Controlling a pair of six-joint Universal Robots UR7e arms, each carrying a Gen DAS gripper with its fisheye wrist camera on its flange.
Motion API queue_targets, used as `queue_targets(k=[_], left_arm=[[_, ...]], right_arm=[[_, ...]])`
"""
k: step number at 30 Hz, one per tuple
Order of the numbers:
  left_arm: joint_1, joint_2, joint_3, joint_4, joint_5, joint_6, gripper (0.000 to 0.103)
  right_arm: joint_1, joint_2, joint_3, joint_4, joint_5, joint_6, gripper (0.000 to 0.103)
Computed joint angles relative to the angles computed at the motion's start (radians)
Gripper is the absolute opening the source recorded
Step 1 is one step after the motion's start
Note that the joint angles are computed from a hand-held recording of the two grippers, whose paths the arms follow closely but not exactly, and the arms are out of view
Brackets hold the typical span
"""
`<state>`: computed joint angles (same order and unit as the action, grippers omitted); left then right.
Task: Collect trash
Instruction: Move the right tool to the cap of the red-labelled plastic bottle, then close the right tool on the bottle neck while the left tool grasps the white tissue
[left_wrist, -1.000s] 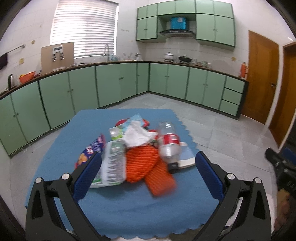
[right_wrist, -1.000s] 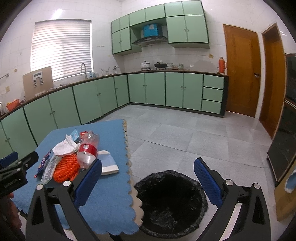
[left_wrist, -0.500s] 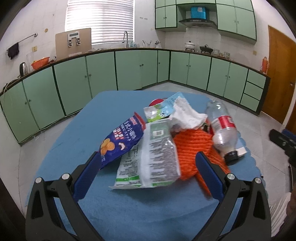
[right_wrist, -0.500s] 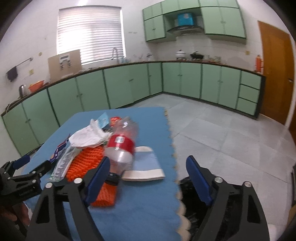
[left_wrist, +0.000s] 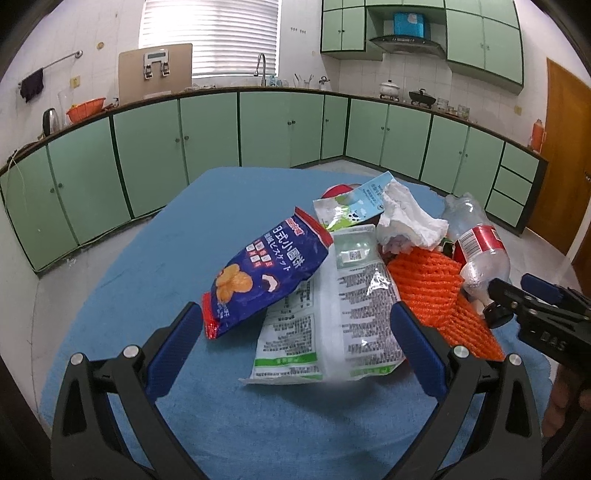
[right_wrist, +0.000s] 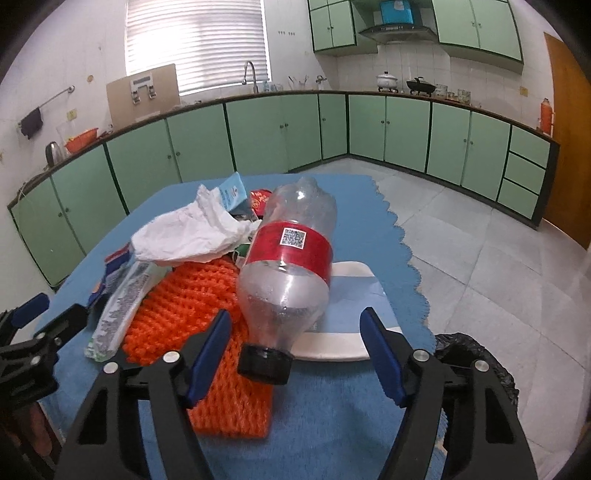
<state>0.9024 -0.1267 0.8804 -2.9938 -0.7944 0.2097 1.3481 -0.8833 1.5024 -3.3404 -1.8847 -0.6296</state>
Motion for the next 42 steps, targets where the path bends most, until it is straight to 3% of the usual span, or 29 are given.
queue_targets(k=[3,7,18,27,35,36,42], left_arm=[[0.005,0.003,-0.009,0.010,-0.003,-0.002,0.098],[0.005,0.006,-0.015,0.019,-0.001,-0.013,0.098],[0.006,0.037,-0.075,0.094,-0.038,-0.029,0.098],[0.009,0.036,-0.067,0.057,-0.005,-0.036,0.098],[0.000,0.098,-0.203,0.095,-0.068,-0.019,0.098],[-0.003,0.112,-0.231,0.105,-0.078,-0.014,0.098],[-0.010,0.201,-0.406,0.197,-0.129,-0.008,0.093]], right_arm=[[0.000,0.020,-0.034,0.028,-0.011,0.010,0.068],[-0.004,0.023,-0.053,0.085,0.013,0.022,0.054],[-0.023,-0.022,-0.017,0.129,0.072,0.035,0.052],[-0.023,-0.046,0.027,0.105,0.062,-0.003,0.051],[-0.022,-0.038,0.009,0.075,0.047,-0.009,0.047],[-0.022,-0.040,0.009,0.071,0.045,-0.010,0.032],[-0.028,-0.034,-0.018,0.120,0.034,-0.029,0.032]])
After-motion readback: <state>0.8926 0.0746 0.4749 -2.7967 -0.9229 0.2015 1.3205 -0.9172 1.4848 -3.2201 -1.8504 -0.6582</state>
